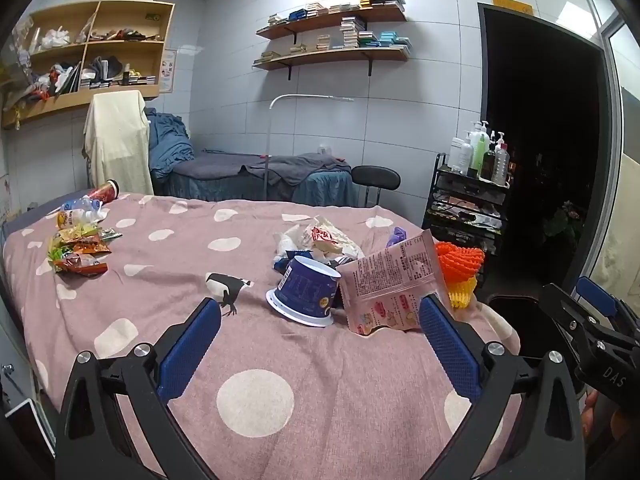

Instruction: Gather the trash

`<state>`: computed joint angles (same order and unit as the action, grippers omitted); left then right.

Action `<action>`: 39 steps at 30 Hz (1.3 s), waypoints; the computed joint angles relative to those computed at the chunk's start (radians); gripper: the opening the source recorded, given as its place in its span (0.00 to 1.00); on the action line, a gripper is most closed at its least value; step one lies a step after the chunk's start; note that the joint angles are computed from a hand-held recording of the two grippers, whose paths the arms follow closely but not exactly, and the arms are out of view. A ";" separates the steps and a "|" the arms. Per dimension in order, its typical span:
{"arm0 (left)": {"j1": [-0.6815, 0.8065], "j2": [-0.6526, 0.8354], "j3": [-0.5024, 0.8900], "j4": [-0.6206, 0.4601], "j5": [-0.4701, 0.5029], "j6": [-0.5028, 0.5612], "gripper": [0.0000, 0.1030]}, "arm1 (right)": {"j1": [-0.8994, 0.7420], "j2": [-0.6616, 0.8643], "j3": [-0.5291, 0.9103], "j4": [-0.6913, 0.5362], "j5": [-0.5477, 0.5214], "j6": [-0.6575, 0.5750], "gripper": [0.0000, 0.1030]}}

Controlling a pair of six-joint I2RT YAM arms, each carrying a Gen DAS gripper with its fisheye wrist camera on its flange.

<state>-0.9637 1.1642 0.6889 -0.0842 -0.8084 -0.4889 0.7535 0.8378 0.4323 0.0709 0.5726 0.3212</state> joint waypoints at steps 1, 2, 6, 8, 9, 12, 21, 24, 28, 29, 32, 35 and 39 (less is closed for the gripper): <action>0.002 -0.001 0.001 -0.003 0.006 -0.008 0.95 | 0.000 0.001 -0.002 0.006 0.001 -0.001 0.95; 0.003 -0.002 0.001 -0.004 0.007 -0.011 0.95 | 0.000 0.004 -0.003 0.014 0.001 -0.002 0.95; 0.011 -0.012 -0.012 0.005 0.014 -0.009 0.95 | -0.003 0.001 -0.002 0.004 -0.007 0.004 0.95; 0.005 -0.010 -0.013 0.010 0.005 -0.002 0.95 | -0.003 0.003 -0.001 0.002 -0.006 0.004 0.95; 0.005 -0.005 -0.011 0.012 0.006 -0.002 0.95 | -0.002 0.006 -0.005 0.015 -0.007 0.002 0.95; 0.004 -0.011 -0.009 0.001 0.005 -0.003 0.95 | -0.005 -0.002 -0.005 0.007 -0.010 0.001 0.95; 0.010 -0.035 -0.015 -0.021 0.015 -0.001 0.95 | -0.003 0.000 -0.011 0.016 -0.016 0.003 0.95; 0.006 -0.017 -0.015 -0.014 0.009 -0.006 0.95 | 0.004 -0.001 -0.008 0.010 -0.011 0.006 0.95; 0.008 -0.013 -0.016 -0.014 0.012 -0.008 0.95 | 0.000 0.007 -0.010 0.017 -0.016 0.006 0.95; 0.010 -0.013 -0.016 -0.013 0.013 -0.007 0.95 | 0.004 0.004 -0.011 0.016 -0.012 0.007 0.95; 0.012 -0.014 -0.017 -0.014 0.017 -0.006 0.95 | -0.003 0.011 -0.010 0.022 -0.019 0.004 0.95; 0.008 -0.003 -0.013 -0.012 0.014 -0.004 0.95 | 0.000 0.011 -0.009 0.020 -0.017 0.007 0.95; 0.007 -0.003 -0.014 -0.009 0.014 -0.006 0.95 | 0.003 0.014 -0.013 0.027 -0.017 0.007 0.95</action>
